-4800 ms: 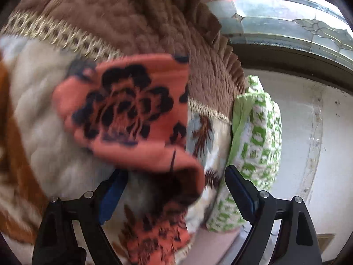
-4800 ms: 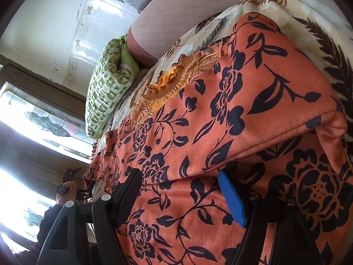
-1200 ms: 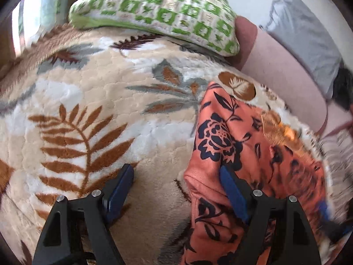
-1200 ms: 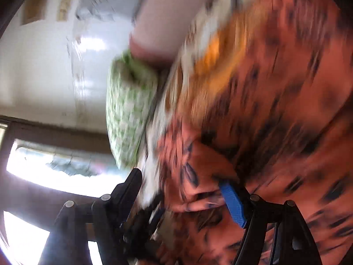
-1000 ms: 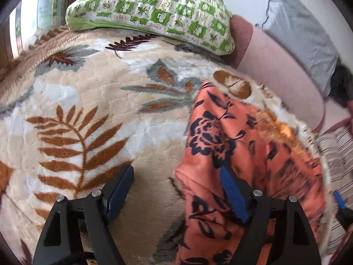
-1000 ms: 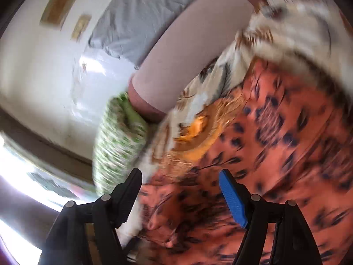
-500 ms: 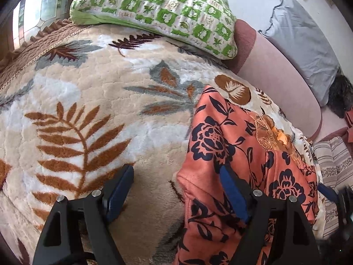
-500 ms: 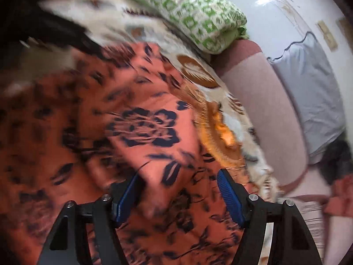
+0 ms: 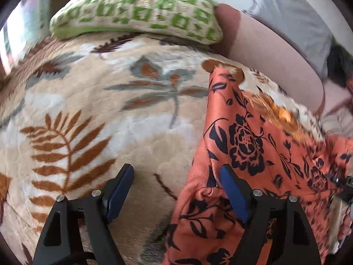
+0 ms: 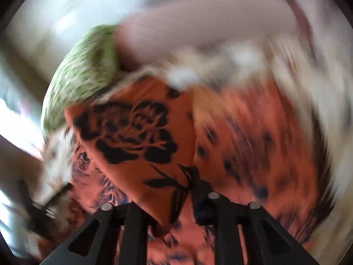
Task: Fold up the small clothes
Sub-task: 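Grasp the shirt side edge with the right gripper and fold it inward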
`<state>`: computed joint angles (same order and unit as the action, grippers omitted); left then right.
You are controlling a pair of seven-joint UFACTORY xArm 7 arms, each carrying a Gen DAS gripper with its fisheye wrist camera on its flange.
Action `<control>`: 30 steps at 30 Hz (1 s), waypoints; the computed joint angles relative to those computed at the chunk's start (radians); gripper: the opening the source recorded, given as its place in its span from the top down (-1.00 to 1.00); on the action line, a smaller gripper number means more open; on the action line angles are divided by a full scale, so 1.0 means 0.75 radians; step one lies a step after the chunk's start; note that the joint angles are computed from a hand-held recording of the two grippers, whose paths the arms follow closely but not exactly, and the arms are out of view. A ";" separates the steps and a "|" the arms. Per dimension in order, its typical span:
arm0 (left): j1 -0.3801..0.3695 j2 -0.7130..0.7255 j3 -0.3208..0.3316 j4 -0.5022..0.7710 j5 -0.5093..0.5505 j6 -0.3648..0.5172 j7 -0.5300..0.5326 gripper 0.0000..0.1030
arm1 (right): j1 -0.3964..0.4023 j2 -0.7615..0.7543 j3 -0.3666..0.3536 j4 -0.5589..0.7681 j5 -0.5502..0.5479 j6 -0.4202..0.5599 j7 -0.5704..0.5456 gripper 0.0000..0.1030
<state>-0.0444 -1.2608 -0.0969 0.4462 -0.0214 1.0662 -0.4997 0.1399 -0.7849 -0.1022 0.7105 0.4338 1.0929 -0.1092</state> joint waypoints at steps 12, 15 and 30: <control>0.008 -0.010 0.006 -0.023 -0.009 -0.031 -0.022 -0.57 | -0.158 -0.020 -0.261 -0.088 0.219 0.055 -0.028 -0.15; 0.007 -0.007 0.002 -0.027 -0.004 -0.036 -0.023 -0.57 | -0.190 0.057 -0.139 -0.030 0.078 0.052 -0.012 0.77; 0.025 -0.031 0.000 -0.034 0.029 -0.076 -0.041 -0.57 | -0.058 0.238 -0.179 0.073 0.097 -0.148 -0.326 0.72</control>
<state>-0.0260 -1.2844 -0.0968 0.4208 0.0004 1.0089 -0.5302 0.0964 -0.6061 -0.2367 0.7653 0.5068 0.9819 -0.3537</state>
